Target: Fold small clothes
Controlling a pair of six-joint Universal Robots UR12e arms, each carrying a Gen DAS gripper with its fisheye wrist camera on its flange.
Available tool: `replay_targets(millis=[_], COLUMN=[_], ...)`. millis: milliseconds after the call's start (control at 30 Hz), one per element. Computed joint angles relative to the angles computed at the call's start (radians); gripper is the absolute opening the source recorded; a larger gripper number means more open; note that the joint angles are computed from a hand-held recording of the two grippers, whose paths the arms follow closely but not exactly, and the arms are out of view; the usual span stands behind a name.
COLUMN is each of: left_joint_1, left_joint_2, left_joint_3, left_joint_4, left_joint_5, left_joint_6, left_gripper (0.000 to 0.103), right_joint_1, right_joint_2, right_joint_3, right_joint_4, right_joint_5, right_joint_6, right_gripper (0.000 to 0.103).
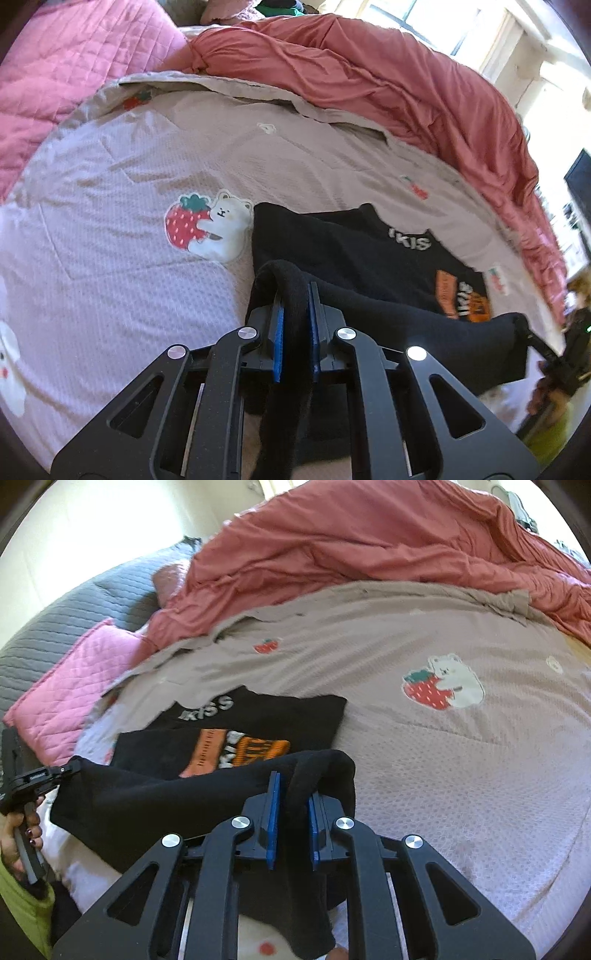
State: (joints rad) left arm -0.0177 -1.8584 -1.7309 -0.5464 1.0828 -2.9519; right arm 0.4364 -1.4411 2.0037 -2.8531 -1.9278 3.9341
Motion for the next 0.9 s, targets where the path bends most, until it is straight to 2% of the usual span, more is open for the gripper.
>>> replay_targets(millis=[167, 200, 233, 267, 300, 333, 533, 633, 767, 833, 867, 900], left_joint_1=[-0.006, -0.005, -0.004, -0.003, -0.003, -0.002, 0.027, 0.052, 0.075, 0.080, 0.080, 0.078], left_joint_2=[-0.011, -0.011, -0.011, -0.010, -0.007, -0.004, 0.027, 0.050, 0.073, 0.078, 0.081, 0.082], left_joint_3=[-0.005, -0.007, -0.009, -0.011, -0.016, -0.020, -0.053, -0.082, -0.112, -0.118, -0.125, -0.129], left_joint_4=[0.030, 0.035, 0.041, 0.046, 0.060, 0.070, 0.096, 0.098, 0.037, -0.018, -0.030, -0.037], left_joint_5=[0.031, 0.031, 0.029, 0.030, 0.037, 0.040, -0.026, -0.091, -0.160, -0.181, -0.179, -0.174], left_joint_6=[0.030, 0.033, 0.034, 0.034, 0.034, 0.034, 0.021, 0.002, 0.029, 0.054, 0.062, 0.075], left_gripper=[0.008, 0.010, 0.012, 0.015, 0.025, 0.029, 0.039, 0.047, 0.048, 0.058, 0.066, 0.066], right_joint_1=[0.009, 0.014, 0.020, 0.028, 0.031, 0.032, 0.053, 0.068, 0.074, 0.073, 0.072, 0.072], right_joint_2=[0.003, 0.003, 0.003, 0.001, -0.002, -0.004, -0.031, -0.041, -0.053, -0.055, -0.055, -0.054], right_joint_3=[-0.008, -0.010, -0.014, -0.015, -0.014, -0.013, 0.004, 0.008, 0.021, 0.028, 0.029, 0.032], right_joint_4=[0.026, 0.034, 0.048, 0.060, 0.064, 0.065, 0.068, 0.073, 0.070, 0.070, 0.074, 0.073], right_joint_5=[-0.015, -0.026, -0.044, -0.069, -0.073, -0.071, -0.081, -0.079, -0.034, -0.009, -0.004, 0.002], right_joint_6=[0.005, 0.006, 0.011, 0.013, 0.014, 0.017, 0.030, 0.019, 0.010, 0.011, 0.014, 0.019], right_gripper=[0.026, 0.035, 0.053, 0.057, 0.057, 0.057, 0.057, 0.058, 0.058, 0.058, 0.058, 0.058])
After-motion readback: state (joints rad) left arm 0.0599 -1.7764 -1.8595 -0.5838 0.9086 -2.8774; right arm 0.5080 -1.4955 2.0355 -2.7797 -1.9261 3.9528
